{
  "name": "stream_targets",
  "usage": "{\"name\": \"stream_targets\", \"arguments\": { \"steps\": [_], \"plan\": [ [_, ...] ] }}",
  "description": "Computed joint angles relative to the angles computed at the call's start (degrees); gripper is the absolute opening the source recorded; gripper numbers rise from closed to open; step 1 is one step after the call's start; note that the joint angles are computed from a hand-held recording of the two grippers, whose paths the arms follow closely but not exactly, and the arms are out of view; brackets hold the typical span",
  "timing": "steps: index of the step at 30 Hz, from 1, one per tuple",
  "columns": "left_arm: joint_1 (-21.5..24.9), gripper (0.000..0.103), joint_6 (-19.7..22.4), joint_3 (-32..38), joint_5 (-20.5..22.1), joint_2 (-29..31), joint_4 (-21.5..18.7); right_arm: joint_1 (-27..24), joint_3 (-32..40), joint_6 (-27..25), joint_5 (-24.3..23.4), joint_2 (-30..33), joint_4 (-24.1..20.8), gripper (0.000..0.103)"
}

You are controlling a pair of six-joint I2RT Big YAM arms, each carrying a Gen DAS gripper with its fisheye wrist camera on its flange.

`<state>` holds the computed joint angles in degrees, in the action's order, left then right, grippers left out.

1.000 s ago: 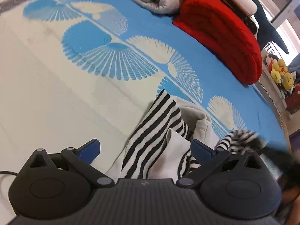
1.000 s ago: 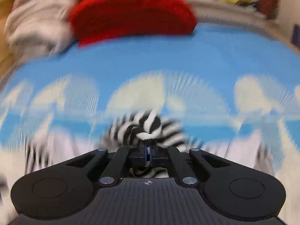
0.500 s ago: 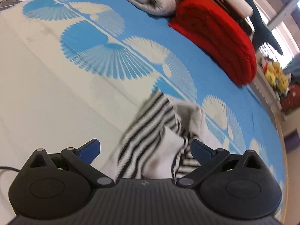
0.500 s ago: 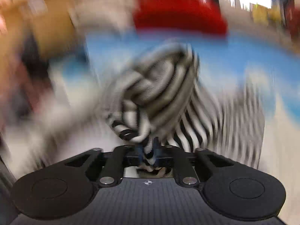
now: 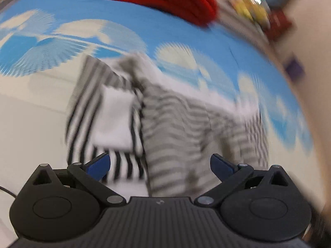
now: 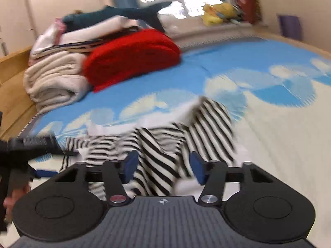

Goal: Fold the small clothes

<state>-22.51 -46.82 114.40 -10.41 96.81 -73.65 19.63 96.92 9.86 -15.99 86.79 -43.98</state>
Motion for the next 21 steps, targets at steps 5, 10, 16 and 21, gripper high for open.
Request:
{"name": "stream_targets", "arguments": {
  "steps": [5, 10, 16, 21],
  "plan": [
    [-3.57, 0.103, 6.45, 3.93, -5.15, 6.58, -10.82, 4.59, -0.93, -18.25, 10.71, 3.72, -11.45, 0.03],
    [-2.78, 0.103, 5.5, 4.19, -4.05, 7.05, -11.94, 5.07, -4.22, -18.42, 11.98, -0.86, -5.34, 0.031],
    [-3.09, 0.103, 5.96, 1.1, -4.93, 4.88, -9.92, 5.25, -3.0, -20.94, 10.24, 1.58, -10.27, 0.043],
    [-1.38, 0.103, 3.63, -3.02, -1.52, -0.19, -2.5, 2.35, -0.71, -12.98, 4.35, 1.04, -10.8, 0.049]
  ]
}}
